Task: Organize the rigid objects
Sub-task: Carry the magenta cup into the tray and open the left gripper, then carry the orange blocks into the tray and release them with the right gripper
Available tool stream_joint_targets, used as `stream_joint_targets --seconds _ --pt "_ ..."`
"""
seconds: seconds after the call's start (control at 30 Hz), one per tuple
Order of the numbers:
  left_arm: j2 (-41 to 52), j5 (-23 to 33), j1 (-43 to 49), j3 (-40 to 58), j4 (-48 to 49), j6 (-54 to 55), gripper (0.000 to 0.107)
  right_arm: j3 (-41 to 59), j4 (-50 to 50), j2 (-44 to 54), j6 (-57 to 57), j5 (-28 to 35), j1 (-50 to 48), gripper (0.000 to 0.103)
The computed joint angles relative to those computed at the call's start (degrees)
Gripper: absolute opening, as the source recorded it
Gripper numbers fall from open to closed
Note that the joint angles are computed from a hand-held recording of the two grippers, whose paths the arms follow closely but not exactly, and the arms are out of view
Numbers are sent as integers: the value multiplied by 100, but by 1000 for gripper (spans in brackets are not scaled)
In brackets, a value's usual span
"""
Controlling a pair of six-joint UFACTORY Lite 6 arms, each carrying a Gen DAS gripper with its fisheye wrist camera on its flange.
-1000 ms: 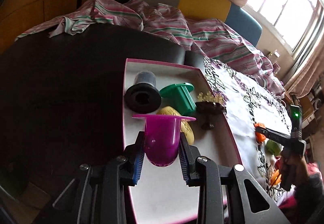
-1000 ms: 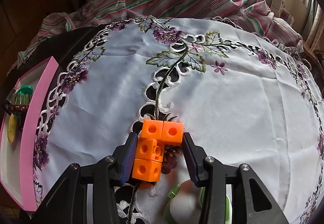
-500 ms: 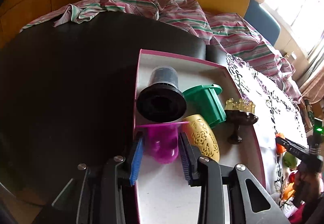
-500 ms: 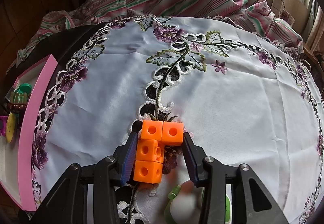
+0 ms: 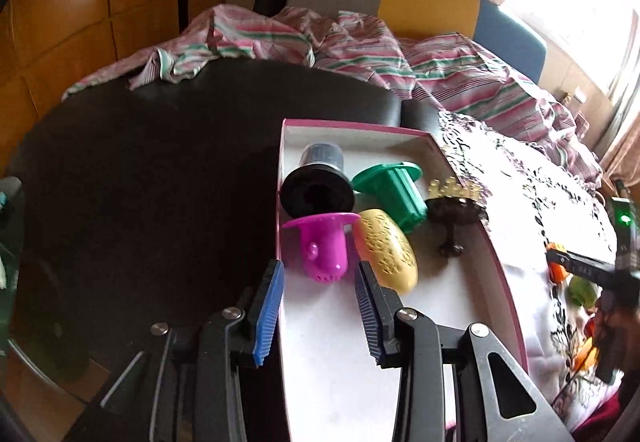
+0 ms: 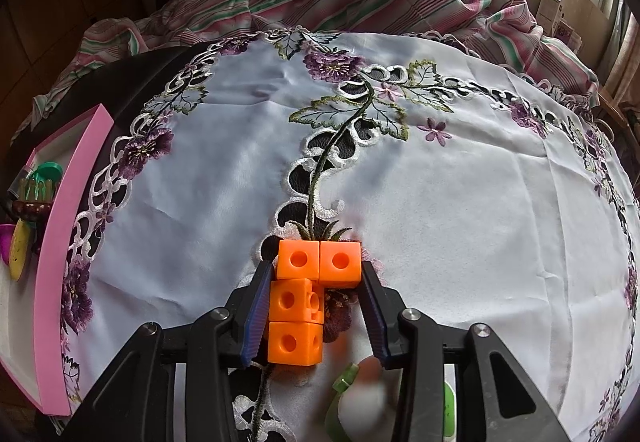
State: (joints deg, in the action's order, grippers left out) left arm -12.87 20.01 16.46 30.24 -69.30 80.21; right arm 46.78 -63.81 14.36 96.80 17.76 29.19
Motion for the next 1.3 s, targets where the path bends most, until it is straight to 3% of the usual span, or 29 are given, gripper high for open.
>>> stream_joint_targets --seconds 0.27,0.5,1.3 --pt "-991 118 -148 -483 1035 -943 38 23 28 27 -22 50 115 42" --pt "-1296 95 -325 -642 1598 -1597 38 40 72 33 -67 65 143 42" --pt "-1607 268 -99 -870 1907 -1786 38 64 269 28 -282 -30 185 42"
